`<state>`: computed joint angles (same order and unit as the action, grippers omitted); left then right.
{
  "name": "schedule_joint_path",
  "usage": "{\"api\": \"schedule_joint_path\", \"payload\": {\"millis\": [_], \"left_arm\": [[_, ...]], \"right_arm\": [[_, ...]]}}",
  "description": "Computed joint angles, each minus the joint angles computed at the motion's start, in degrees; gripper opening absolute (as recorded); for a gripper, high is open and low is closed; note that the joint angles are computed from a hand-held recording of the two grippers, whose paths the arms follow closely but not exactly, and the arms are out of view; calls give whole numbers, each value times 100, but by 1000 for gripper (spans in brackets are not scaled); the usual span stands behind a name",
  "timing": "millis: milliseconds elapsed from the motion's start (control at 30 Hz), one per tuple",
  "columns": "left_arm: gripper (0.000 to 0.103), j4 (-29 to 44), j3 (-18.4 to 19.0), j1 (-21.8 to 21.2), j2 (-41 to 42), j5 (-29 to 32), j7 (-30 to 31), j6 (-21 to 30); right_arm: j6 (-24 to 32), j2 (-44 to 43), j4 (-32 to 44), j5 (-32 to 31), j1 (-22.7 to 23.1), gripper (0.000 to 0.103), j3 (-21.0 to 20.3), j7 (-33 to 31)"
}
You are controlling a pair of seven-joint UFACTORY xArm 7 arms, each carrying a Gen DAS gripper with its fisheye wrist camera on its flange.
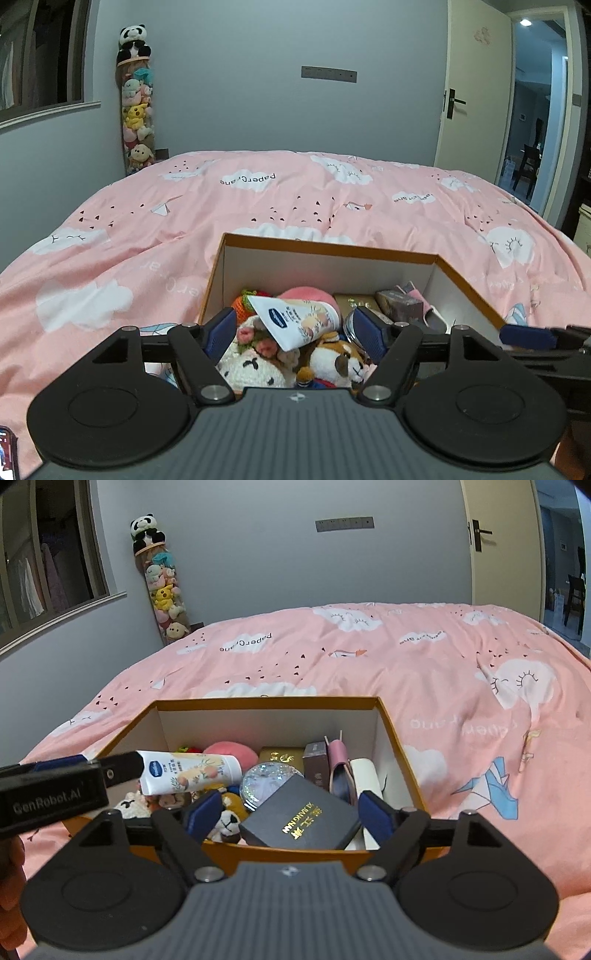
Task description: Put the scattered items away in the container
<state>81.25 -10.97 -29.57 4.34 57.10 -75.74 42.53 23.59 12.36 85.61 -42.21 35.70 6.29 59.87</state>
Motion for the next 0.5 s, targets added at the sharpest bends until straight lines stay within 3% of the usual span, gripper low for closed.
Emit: {"api": "schedule_joint_path", "payload": {"millis": [200,500], "left_arm": [[82,-77,21,2,58,-164,85,-42],[82,-56,31,-149,192,14,242,329]], "right_arm": [[12,104,1,181,-1,84,9,-122],[-72,84,-133,-364,147,85,-135,398]]}}
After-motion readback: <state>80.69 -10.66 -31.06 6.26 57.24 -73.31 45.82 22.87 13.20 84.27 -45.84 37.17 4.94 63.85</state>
